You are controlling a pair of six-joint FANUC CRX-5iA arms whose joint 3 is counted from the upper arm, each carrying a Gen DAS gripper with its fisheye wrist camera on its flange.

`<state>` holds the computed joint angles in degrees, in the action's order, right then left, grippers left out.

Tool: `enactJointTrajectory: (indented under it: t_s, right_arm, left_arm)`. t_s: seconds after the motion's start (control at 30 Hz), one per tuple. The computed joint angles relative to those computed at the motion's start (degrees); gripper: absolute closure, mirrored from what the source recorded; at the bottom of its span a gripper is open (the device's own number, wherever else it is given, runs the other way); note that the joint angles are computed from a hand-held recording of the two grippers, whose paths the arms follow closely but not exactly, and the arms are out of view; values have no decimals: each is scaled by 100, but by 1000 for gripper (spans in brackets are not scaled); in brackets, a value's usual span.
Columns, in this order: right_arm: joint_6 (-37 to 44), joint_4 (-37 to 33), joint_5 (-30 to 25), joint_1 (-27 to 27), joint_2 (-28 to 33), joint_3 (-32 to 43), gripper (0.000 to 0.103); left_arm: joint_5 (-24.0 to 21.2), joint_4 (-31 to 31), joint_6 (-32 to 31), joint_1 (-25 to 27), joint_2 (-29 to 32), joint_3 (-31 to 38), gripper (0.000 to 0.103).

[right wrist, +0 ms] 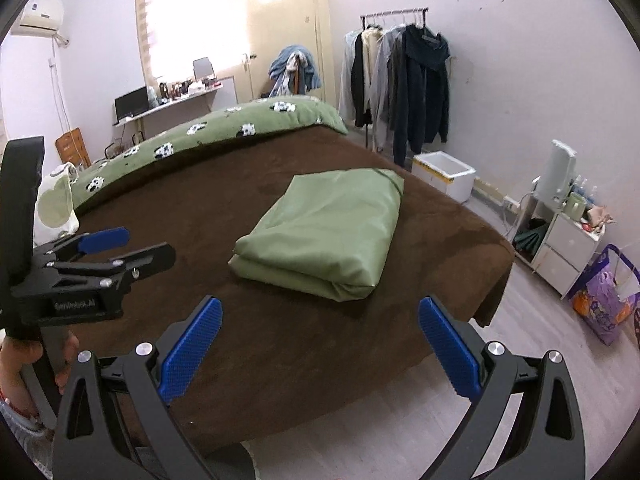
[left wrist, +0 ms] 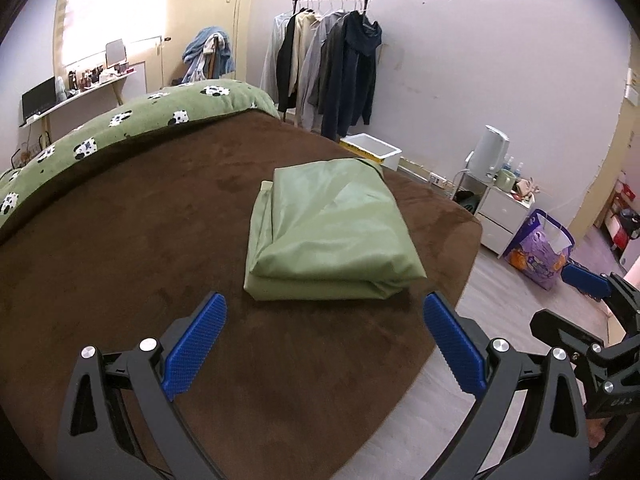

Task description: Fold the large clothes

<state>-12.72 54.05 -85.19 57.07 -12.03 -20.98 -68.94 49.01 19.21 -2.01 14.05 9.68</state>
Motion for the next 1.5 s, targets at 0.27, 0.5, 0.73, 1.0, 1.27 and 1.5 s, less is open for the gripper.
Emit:
enactJointTrajectory:
  t_s: [0.27,0.5,0.73,1.0,1.27,1.5]
  right_arm:
    - [-212,127,-320,377,183,22,6]
    - [-153,73,-232,332,198,-37,6]
    - [75,42,-196,178,112,-148,6]
    - [-62,2,-78,82,-115,-514,6]
    - [-166,-34,-28,69,-215,-647,6]
    - [-34,-74,121,5,-286,-667,6]
  left_arm:
    - [168,165,-827,255,-596,-893,6]
    - [176,148,-887,274,-588,-1042,6]
    - [231,52,-852,150,-440,-898,6]
    - [403,19,-886,-31,-348,-879,6]
    - [473,-43,-861,-146,-354,-935,6]
    - [541,-23,-926,-161,-404,-1004,6]
